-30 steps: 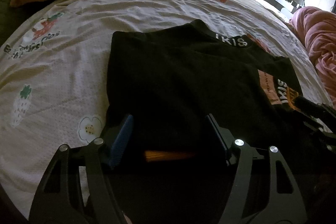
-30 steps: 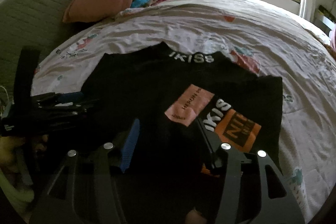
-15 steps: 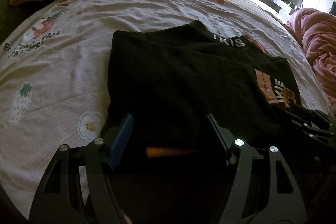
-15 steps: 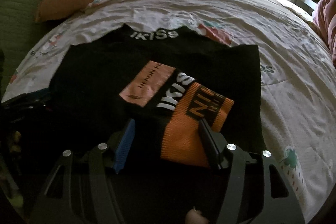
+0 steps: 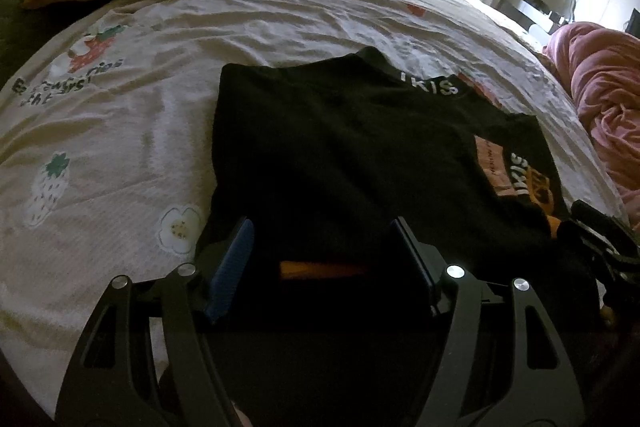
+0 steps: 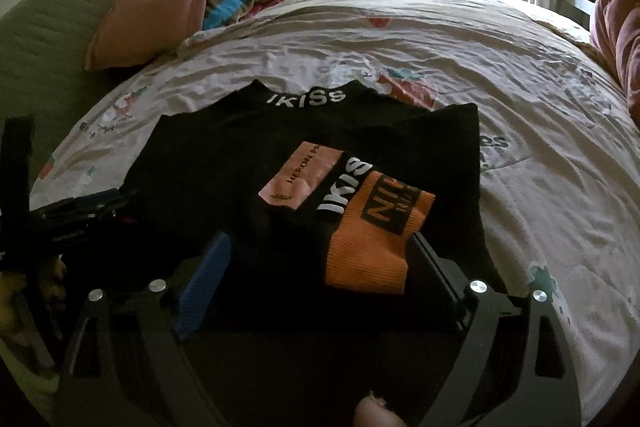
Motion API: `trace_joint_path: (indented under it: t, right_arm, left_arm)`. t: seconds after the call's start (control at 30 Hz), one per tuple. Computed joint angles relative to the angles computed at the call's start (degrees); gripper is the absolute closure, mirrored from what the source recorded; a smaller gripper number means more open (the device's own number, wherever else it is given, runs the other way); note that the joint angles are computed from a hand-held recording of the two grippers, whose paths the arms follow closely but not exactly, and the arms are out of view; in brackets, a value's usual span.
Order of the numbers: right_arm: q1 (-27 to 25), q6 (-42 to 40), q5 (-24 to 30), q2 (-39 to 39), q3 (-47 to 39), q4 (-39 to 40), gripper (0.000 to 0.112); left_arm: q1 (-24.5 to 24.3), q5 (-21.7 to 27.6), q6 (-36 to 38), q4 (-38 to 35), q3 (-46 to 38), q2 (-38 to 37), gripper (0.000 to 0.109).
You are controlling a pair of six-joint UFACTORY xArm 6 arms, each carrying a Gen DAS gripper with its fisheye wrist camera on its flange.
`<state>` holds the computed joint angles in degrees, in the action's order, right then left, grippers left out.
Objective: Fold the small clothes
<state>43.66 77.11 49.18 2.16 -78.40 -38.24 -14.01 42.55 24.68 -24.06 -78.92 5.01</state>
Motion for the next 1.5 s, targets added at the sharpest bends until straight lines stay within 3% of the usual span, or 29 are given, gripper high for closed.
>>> trace_joint_path:
  t: [0.1, 0.37, 0.47, 1.5]
  right_arm:
    - [0.3, 2.1, 0.0, -0.9, 0.7, -1.6, 0.015]
    - [0.9, 5.9, 0.7, -2.8, 2.2, -3.8, 0.014]
    - [1.1, 6.6, 0.9, -3.0, 2.2, -4.1, 0.014]
    - [5.3, 7.0, 4.9, -4.2, -0.7, -7.8, 0.014]
  left_arm:
    - [0.2, 0.1, 0.5, -1.1, 0.6, -1.0, 0.042]
    - [0.2, 0.2, 1.3, -2.3, 1.3, -3.1, 0.026]
    - [0.4, 0.7, 1.3, -3.0, 1.1, -3.5, 0.015]
    - [2.5, 2.1, 4.7, -5.6, 4.8, -10.6, 0.015]
